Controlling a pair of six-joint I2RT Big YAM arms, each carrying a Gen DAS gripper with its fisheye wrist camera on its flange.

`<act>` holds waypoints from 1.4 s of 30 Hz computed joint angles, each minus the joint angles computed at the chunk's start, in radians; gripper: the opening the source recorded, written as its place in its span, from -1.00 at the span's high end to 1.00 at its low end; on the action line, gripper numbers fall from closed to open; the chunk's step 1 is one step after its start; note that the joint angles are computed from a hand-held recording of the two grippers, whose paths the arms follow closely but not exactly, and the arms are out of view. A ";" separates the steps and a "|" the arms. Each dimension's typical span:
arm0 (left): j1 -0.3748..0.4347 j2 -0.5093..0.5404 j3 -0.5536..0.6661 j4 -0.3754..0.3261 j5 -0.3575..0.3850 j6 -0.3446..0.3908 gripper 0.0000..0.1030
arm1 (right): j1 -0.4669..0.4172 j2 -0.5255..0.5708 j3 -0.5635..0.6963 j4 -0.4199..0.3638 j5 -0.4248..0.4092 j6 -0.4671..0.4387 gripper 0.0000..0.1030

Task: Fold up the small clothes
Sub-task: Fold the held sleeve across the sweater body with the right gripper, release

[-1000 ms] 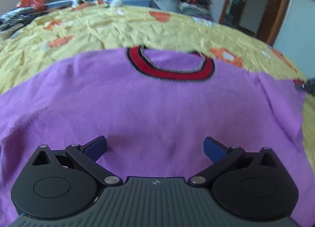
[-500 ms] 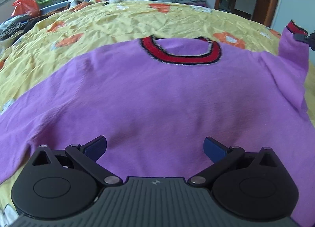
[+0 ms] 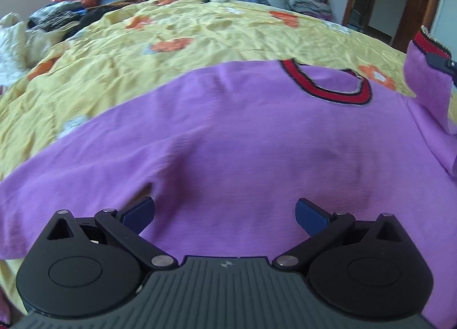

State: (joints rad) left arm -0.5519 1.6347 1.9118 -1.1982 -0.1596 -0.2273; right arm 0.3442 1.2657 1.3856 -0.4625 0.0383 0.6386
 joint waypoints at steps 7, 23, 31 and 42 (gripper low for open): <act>0.053 -0.034 -0.019 -0.008 0.002 -0.030 -1.00 | 0.119 0.155 0.085 0.034 -0.045 0.063 0.90; 0.106 -0.061 -0.022 -0.015 -0.018 -0.057 -1.00 | 0.230 0.394 0.295 -0.058 -0.097 0.068 0.90; 0.118 -0.040 0.005 -0.007 0.031 -0.095 -1.00 | 0.255 0.327 0.313 -0.261 0.013 -0.065 -0.66; 0.051 0.193 0.260 0.017 0.114 -0.056 -1.00 | 0.024 0.027 0.001 -0.429 0.385 -0.119 -0.94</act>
